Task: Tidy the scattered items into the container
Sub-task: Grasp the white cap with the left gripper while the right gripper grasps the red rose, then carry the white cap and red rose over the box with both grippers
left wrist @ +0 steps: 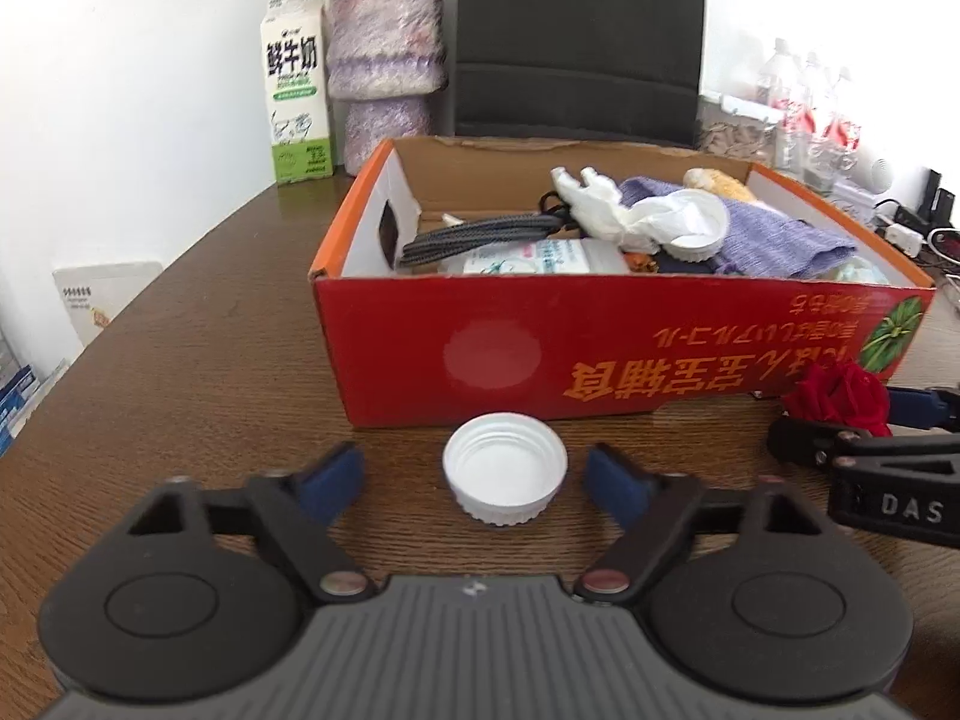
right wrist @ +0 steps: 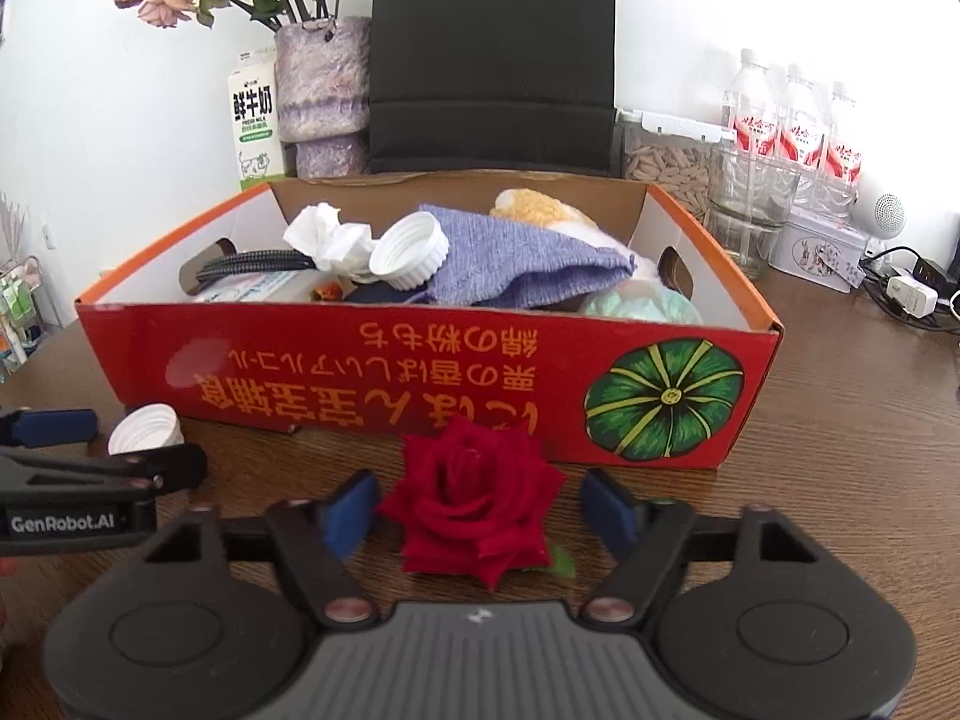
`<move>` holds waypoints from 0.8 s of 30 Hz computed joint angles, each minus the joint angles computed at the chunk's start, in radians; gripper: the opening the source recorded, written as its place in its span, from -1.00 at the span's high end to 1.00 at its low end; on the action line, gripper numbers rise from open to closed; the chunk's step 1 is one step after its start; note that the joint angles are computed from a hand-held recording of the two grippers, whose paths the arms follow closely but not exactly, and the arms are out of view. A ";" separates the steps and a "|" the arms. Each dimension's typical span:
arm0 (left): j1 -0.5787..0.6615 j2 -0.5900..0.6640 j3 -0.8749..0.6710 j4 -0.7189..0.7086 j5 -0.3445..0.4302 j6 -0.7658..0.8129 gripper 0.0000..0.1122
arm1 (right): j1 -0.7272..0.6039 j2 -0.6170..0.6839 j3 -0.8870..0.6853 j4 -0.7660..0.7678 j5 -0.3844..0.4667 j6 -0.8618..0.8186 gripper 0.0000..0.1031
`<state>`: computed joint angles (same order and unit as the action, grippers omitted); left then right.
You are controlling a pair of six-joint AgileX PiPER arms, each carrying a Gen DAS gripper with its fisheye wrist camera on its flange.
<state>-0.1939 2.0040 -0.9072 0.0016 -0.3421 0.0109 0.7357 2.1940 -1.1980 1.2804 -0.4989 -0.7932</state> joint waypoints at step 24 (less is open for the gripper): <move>0.058 -0.193 0.079 0.342 -0.193 -0.337 0.28 | 0.036 -0.184 0.126 -0.349 -0.184 0.184 0.30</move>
